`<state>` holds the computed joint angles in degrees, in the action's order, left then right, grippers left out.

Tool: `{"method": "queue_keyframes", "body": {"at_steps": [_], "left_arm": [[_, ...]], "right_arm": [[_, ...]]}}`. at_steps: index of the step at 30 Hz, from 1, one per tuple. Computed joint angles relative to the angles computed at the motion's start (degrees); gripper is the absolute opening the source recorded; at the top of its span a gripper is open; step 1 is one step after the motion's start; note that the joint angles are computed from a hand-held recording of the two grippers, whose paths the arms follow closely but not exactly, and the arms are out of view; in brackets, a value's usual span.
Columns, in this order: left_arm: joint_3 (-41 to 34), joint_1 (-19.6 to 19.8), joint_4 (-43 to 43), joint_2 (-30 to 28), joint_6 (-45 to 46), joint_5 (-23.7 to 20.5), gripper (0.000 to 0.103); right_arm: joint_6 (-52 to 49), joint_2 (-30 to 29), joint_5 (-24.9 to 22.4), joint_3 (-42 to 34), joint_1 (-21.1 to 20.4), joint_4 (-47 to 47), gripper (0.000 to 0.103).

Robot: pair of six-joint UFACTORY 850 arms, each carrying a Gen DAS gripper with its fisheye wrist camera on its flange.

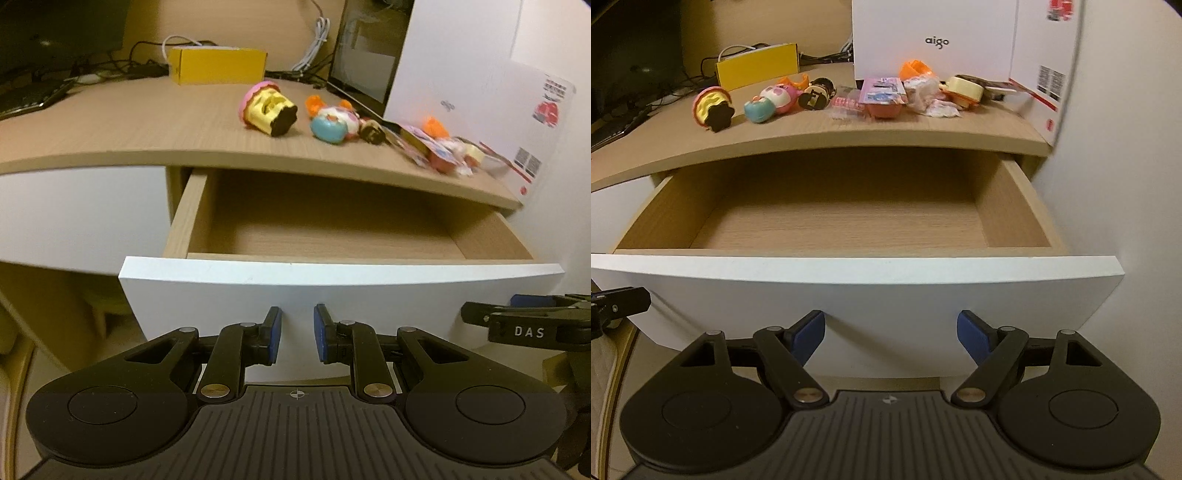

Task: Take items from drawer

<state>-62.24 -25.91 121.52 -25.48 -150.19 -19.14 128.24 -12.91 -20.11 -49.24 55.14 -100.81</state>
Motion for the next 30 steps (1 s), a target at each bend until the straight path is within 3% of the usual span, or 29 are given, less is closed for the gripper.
{"method": "queue_keyframes", "body": {"at_steps": [19,30], "left_arm": [[-16.2,5.5,4.5,-11.8,0.1,2.0,0.021],[-19.1,5.2,1.4,-14.0,1.8,2.5,0.021]], "right_arm": [[1.2,-14.2,-1.3,-16.6,-4.6,-6.4,0.079],[2.2,-13.2,-1.6,-16.3,-4.9,-7.4,0.079]]}}
